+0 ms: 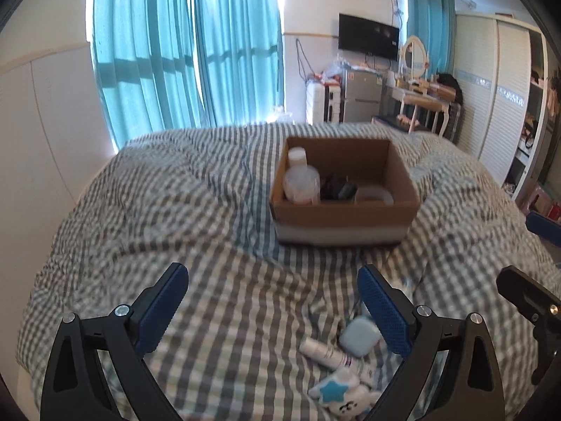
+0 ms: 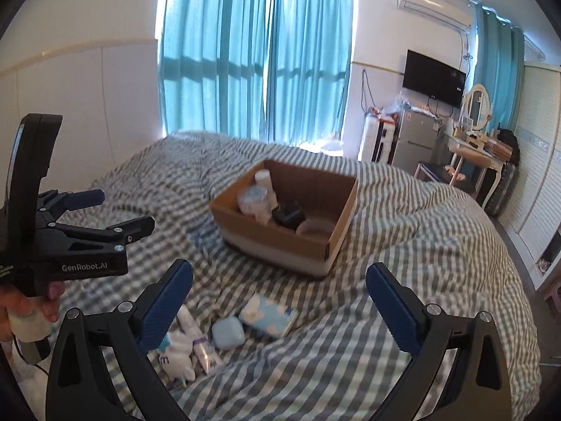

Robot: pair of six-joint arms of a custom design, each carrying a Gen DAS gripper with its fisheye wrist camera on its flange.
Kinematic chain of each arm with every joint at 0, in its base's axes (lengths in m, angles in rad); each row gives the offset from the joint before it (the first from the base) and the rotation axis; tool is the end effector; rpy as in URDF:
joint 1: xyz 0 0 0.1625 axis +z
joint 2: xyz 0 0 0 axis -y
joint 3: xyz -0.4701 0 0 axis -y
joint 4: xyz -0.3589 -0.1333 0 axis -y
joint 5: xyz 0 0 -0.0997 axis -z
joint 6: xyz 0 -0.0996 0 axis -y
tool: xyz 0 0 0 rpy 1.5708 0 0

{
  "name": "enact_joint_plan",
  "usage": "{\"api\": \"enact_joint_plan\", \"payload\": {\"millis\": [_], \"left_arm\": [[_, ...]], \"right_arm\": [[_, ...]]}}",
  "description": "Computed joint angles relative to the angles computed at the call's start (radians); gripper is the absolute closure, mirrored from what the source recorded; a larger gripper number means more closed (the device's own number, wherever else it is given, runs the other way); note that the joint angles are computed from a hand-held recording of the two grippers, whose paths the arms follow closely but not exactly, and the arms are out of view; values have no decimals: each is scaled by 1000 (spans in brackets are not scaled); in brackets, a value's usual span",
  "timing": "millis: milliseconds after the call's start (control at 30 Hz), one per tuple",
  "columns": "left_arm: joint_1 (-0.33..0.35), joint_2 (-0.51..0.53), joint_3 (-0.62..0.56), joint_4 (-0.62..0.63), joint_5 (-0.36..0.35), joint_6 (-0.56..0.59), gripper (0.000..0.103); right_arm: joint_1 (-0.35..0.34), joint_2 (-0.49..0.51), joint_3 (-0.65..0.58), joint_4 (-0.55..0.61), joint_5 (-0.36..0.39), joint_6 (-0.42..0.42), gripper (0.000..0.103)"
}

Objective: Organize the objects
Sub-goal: 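Return to the pile and grasp the white plush toy with the left tool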

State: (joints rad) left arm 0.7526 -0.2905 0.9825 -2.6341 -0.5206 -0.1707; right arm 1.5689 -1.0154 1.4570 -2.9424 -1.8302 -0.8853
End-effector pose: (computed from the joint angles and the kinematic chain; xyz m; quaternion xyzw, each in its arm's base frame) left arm -0.4612 -0.7329 0.0582 0.1828 0.8357 -0.3744 0.3579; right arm 0.1064 -0.7093 0.4309 0.3264 -0.8260 0.3520 0.2953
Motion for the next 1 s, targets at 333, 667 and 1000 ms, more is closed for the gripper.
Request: {"api": "enact_joint_plan", "payload": {"millis": [333,667,1000], "left_arm": [[31,-22,148,173,-109,-162,3],[15,-16,188,170,-185,-133,4],[15,-4,197,167,-270,-91,33]], "right_arm": [[-38,16,58,-9,-58,56,3],[-41,26,54,-16,-96,84,3],[-47,20,57,-20,-92,106,3]]}}
